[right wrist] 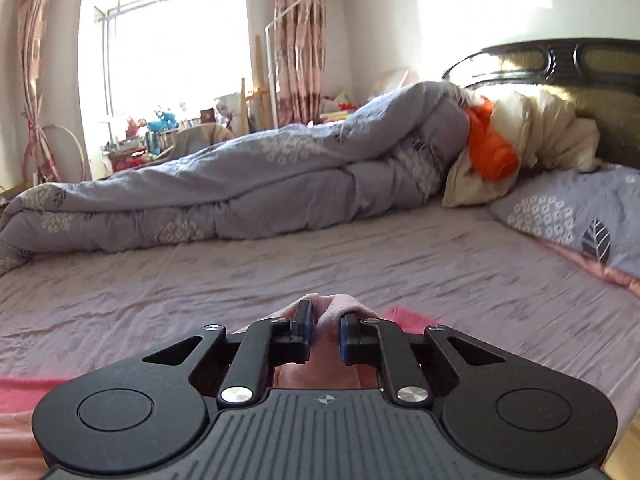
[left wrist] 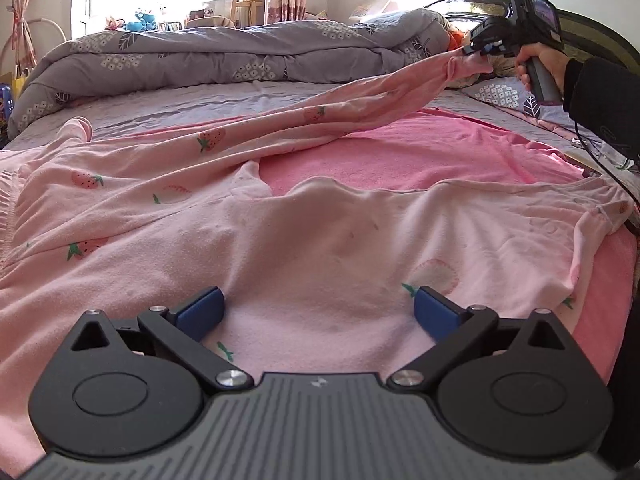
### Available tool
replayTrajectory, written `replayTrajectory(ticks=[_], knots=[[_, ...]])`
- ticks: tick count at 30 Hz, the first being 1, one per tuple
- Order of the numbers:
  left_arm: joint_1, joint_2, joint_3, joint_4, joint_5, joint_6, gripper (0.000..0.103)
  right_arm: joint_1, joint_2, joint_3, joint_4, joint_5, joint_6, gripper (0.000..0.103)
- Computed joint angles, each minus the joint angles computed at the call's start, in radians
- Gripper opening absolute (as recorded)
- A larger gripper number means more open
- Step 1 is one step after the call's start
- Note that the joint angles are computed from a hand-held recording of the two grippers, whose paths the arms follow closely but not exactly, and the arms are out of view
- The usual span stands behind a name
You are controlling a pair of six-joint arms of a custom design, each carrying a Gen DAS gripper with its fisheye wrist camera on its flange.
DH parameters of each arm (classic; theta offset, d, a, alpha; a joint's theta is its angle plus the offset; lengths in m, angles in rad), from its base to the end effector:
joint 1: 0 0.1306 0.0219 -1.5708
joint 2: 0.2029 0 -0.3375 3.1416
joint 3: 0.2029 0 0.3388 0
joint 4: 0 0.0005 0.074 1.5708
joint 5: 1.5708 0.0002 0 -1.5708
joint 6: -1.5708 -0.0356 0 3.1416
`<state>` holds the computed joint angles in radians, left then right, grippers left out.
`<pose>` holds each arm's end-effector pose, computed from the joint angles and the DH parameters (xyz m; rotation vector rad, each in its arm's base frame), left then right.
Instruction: Fold clothes
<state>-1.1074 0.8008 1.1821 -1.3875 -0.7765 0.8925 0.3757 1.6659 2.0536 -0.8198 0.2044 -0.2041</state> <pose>0.1149 -0.1752 0.4573 -0.0236 2.2180 -0.0508 0.4990 0.1885 0.5355 -0.0404 1.9969 0.1688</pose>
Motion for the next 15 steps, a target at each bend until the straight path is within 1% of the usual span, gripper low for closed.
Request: replayTrajectory(ticks=[1,3,5,6,8,10,11,12,13,14,15], knots=[[0.004,0.005,0.031,-0.029,-0.001,0.001,0.099,-0.007,0.022,0.036,-0.016,0.003,0.002,0.015],[0.010,0.016,0.094,-0.086,-0.002,0.004,0.098,-0.016,0.067,0.099,-0.054,0.006,0.008,0.015],[0.044,-0.005,0.156,-0.081,-0.038,-0.068,0.099,-0.020,0.112,0.149,-0.079,0.008,0.026,0.015],[0.114,-0.012,0.185,-0.050,-0.016,-0.150,0.100,-0.018,0.136,0.174,-0.089,0.009,0.028,0.015],[0.285,-0.013,0.248,0.021,0.066,-0.327,0.101,-0.012,0.199,0.248,-0.121,0.014,0.031,0.015],[0.497,0.030,0.288,0.083,0.221,-0.504,0.101,-0.001,0.265,0.326,-0.149,0.034,0.057,0.015],[0.618,0.073,0.306,0.107,0.332,-0.580,0.101,0.003,0.299,0.365,-0.162,0.045,0.067,0.015],[0.707,0.125,0.325,0.110,0.414,-0.603,0.097,0.005,0.328,0.399,-0.173,0.051,0.063,0.015],[0.778,0.184,0.351,0.104,0.476,-0.613,0.089,0.007,0.356,0.434,-0.185,0.054,0.054,0.015],[0.807,0.244,0.371,0.099,0.468,-0.628,0.082,0.009,0.379,0.461,-0.193,0.055,0.046,0.015],[0.825,0.305,0.393,0.093,0.440,-0.643,0.071,0.010,0.398,0.484,-0.197,0.056,0.038,0.015]])
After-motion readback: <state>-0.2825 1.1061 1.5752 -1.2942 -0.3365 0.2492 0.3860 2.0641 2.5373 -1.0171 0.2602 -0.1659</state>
